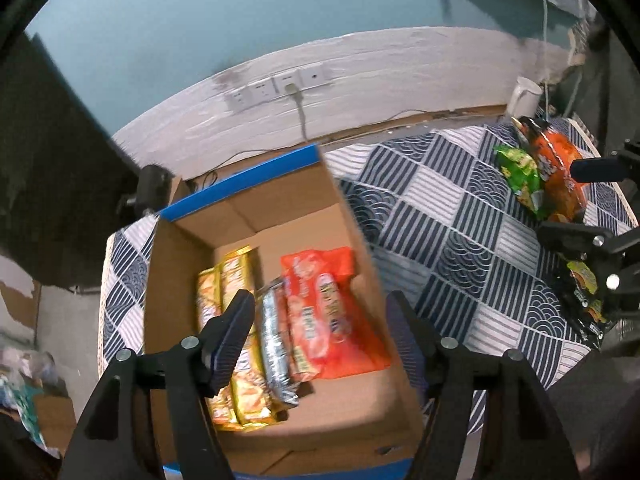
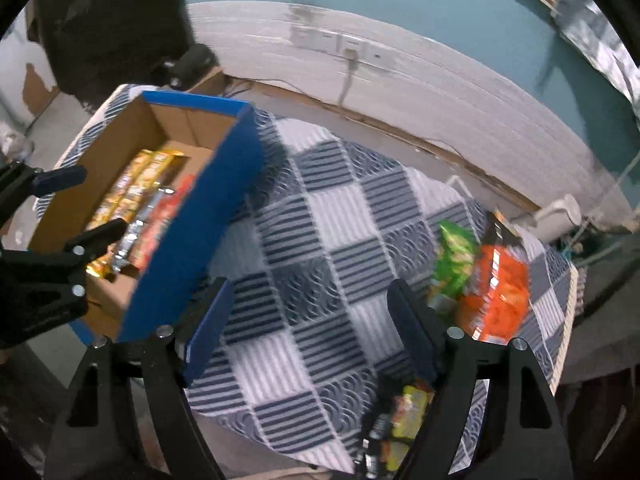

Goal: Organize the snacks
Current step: 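Move both open tools away from the box toward the snack pile, then grasp the orange octopus-print bag with the right tool and lift it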

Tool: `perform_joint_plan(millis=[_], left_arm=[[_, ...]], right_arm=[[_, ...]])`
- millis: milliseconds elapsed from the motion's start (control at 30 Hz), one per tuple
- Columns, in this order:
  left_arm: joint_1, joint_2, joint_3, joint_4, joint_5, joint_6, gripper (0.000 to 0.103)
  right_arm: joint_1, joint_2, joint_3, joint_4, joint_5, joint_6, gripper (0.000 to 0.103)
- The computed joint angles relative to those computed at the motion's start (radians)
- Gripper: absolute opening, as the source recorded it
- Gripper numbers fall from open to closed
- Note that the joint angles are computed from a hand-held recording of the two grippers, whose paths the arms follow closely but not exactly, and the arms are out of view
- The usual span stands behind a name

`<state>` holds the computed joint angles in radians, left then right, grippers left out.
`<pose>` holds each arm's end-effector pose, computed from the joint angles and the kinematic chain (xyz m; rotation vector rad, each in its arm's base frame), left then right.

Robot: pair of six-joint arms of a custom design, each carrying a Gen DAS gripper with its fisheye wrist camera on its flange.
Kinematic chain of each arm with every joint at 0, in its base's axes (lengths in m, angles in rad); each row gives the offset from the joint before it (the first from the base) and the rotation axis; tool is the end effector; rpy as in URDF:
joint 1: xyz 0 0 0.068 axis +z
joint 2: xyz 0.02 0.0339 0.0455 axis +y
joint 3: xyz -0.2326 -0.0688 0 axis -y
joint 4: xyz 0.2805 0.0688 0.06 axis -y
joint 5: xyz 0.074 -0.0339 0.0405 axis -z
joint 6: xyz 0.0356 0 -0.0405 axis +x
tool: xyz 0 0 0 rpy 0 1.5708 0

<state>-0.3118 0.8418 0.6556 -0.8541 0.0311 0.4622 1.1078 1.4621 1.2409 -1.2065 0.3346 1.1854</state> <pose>0.1969 -0.0646 0.1995 0.9954 2.4131 0.0128 0.1431 0.2605 0.2352 0.1414 2.7752 -0.0116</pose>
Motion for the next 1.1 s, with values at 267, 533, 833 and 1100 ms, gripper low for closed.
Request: perform_joint_plan(millis=[267,533,833,1100], left_arm=[[-0.252,0.023,-0.006,0.002,-0.098,-0.136,0.074],[-0.429,0.12,0.037,0.027,-0.16,-0.245,0.074],[-0.555,0.301,0.126,0.097,-0.194,-0.32,0.078],[-0.598,0.506,0.218,0.186,-0.174,-0.367,0.078]], right_arm=[[0.012,-0.214,-0.18,-0.086,0.02,0.124,0.08],[-0.012,-0.43,-0.338,-0.185,0.026,0.205,0.081],[-0.159,-0.671,-0.552,-0.169,-0.058,0.149,0.081],[-0.388,-0.807,-0.689,-0.087,-0.125,-0.033,0.081]])
